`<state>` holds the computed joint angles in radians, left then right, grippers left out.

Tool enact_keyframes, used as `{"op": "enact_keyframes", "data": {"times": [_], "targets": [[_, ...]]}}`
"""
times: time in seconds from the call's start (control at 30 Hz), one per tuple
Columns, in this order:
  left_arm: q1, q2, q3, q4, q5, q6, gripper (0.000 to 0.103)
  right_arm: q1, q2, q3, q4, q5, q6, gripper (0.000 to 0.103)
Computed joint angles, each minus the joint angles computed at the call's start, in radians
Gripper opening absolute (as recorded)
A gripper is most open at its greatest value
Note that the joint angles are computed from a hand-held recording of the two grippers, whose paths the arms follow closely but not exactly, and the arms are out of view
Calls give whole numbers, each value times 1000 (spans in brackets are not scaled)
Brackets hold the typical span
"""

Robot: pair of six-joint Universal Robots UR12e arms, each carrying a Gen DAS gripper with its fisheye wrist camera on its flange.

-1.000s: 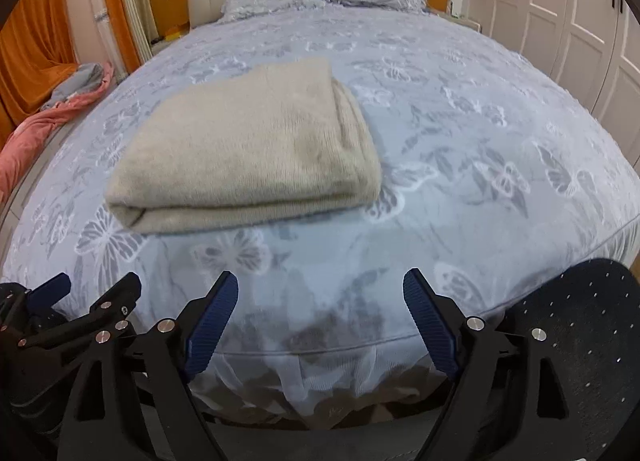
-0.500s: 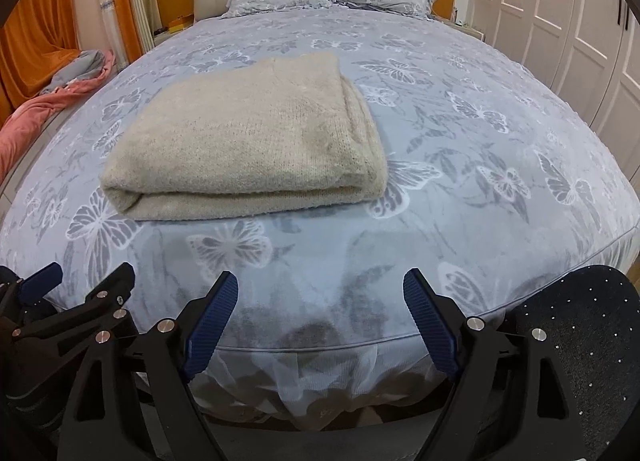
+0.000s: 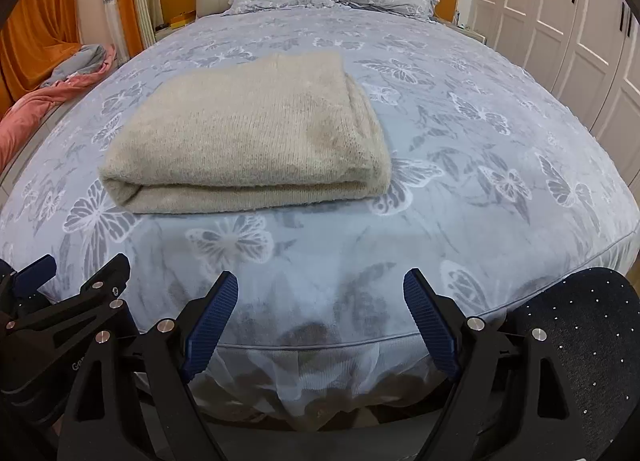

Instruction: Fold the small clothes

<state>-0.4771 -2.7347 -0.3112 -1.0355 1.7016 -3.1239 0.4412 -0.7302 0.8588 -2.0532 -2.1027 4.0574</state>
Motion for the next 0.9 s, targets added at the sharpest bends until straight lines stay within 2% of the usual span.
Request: {"op": "enact_keyframes", "data": {"times": [0.17,0.73,0.83,0.9], "targets": [[-1,2,-5,0,0,3,85,-2,-2,7,4,4,23,83],[-3,7,-22,17,11,0,86,-3,-4,14,3,-3,22,83],[-6,13,-36,35,25,9,81,-3,-2,13,4,-1,18,83],[-6,17,-43,41,18,11,81,-2,-3,13,5,-4,19,83]]}}
